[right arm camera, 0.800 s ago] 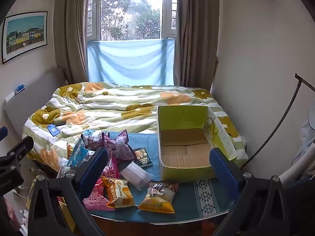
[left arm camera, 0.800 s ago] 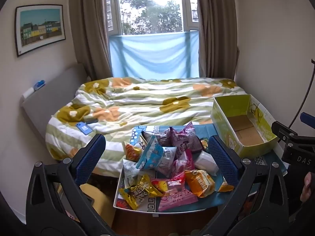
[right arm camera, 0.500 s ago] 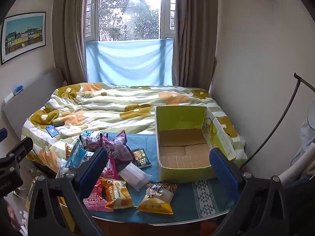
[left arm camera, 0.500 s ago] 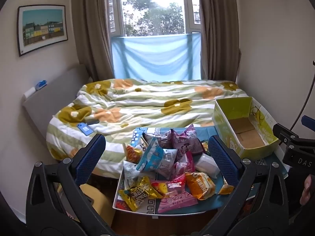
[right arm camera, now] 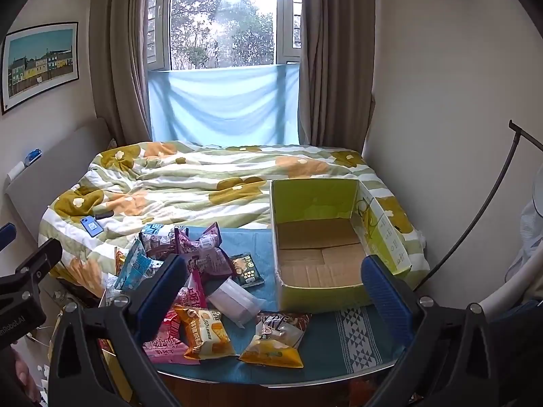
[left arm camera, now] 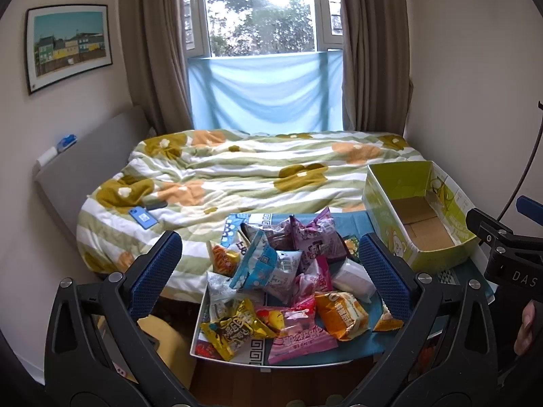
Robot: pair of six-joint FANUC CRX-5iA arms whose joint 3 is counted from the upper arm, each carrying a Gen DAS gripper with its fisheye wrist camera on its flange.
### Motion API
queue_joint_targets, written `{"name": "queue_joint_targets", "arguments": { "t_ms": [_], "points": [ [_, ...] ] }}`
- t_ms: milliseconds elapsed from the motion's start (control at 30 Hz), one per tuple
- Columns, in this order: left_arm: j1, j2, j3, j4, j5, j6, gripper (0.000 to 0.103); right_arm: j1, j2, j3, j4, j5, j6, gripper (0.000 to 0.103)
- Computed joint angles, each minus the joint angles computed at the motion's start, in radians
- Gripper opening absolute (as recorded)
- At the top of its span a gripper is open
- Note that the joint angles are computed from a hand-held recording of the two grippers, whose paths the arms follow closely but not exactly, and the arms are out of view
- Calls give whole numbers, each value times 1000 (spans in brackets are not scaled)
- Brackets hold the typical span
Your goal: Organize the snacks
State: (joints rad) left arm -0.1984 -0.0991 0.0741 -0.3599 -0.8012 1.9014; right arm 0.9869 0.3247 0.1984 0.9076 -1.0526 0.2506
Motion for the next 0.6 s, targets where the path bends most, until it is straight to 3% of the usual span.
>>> {"name": "queue_joint_targets", "arguments": {
  "t_ms": [600],
  "points": [
    [2, 9, 5, 9, -7, 0, 103, 4, 8, 13, -7, -6, 6, 102]
  ]
}}
